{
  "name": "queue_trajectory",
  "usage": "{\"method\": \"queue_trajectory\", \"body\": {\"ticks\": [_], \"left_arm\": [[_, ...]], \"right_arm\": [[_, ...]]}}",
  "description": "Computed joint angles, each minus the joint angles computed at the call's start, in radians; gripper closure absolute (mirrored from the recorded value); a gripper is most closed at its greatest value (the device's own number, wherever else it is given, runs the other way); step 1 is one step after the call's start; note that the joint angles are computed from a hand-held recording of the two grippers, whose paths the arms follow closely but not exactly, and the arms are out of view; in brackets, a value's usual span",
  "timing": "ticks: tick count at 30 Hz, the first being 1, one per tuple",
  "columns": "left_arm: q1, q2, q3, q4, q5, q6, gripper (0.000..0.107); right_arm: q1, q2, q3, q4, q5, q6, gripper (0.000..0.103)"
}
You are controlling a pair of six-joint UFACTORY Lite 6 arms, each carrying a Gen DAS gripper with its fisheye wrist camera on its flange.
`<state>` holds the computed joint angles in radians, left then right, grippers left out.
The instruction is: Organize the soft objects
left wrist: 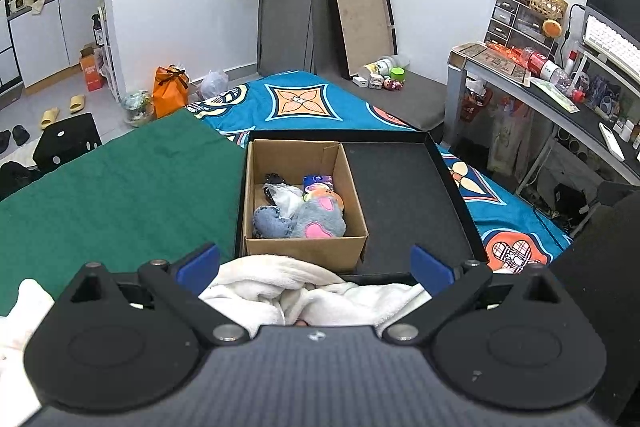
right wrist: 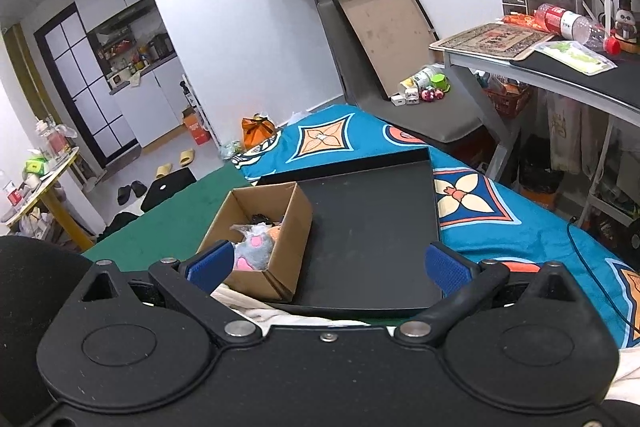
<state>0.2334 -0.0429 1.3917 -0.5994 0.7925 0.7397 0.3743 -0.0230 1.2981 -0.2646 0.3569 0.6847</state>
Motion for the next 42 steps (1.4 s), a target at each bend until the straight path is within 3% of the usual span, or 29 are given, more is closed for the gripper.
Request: {"method": "queue_trajectory", "body": {"ticks": [42], "left_arm": [[0.016, -0.022, 0.0, -0.009, 0.011, 0.009, 0.006]], "right_arm": [[0.012, -0.045, -0.048, -0.041, -0.021, 0.052, 0.0]]}}
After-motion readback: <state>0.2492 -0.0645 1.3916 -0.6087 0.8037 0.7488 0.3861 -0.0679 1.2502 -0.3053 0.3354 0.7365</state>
